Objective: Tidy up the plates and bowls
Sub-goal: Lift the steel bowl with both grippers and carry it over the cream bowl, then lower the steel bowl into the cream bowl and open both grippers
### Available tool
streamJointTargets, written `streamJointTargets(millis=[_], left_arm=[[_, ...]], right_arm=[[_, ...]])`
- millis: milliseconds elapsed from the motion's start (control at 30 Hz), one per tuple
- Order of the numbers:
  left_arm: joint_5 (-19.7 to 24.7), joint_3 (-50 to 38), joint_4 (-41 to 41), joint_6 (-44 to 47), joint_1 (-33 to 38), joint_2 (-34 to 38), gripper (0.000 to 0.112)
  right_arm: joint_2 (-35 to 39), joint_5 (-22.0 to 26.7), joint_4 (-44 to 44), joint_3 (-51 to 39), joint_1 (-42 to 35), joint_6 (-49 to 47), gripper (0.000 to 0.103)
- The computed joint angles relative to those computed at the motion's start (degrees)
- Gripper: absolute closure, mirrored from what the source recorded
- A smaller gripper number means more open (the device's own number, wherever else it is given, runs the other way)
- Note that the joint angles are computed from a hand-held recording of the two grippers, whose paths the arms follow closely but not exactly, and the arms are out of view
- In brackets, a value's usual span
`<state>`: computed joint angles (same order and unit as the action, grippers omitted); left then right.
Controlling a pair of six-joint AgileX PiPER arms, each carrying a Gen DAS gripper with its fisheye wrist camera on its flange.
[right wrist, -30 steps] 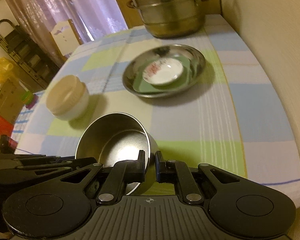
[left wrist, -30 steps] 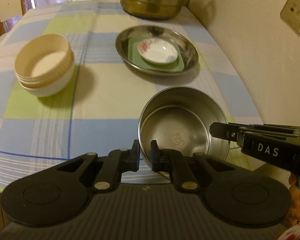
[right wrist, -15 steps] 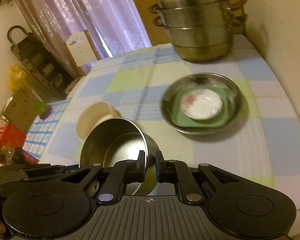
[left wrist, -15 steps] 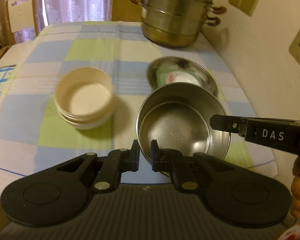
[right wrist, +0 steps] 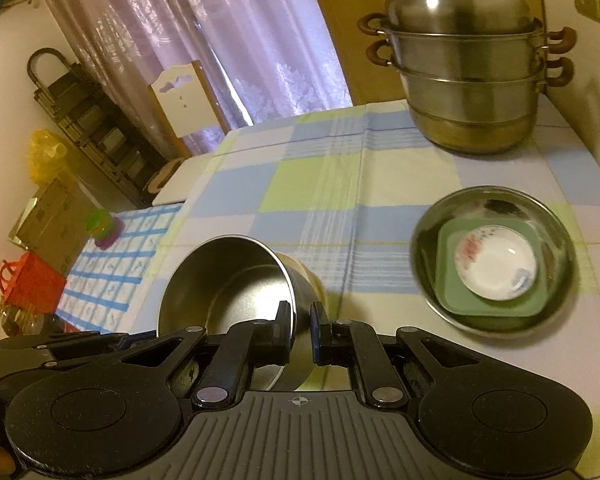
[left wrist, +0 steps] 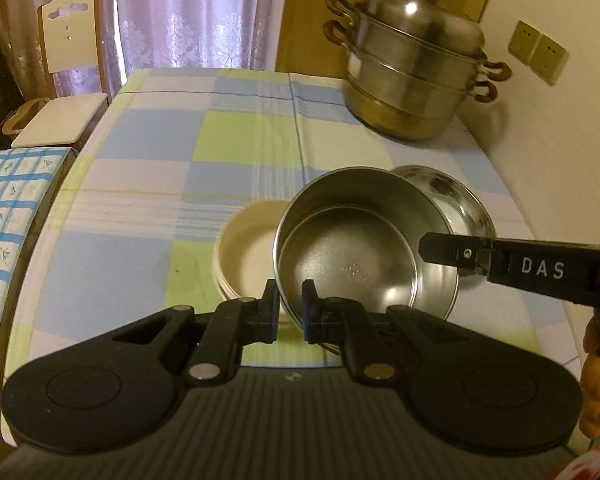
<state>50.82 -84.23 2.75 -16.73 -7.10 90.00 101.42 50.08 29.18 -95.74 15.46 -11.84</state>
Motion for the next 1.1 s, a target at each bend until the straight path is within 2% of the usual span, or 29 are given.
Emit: streamJointTargets(millis=[200, 433, 1100], left_arm=[[0.15, -3.18, -4.65, 6.73, 5.26, 3.41, 0.103], [0.56, -5.91, -7.75, 11.13, 8.47, 7.42, 0.103], [1.3, -8.26, -9.27, 12.5, 9.74, 12.8, 0.103]], right_arm=[[6.14, 1.12, -4.04, -7.92, 3.27, 6.33, 0.093], [11.16, 2.46, -6.33, -13.19, 4.59, 10.48, 0.093], [17.26, 5.35, -9.08, -19.01, 5.46, 14.17, 0.094]])
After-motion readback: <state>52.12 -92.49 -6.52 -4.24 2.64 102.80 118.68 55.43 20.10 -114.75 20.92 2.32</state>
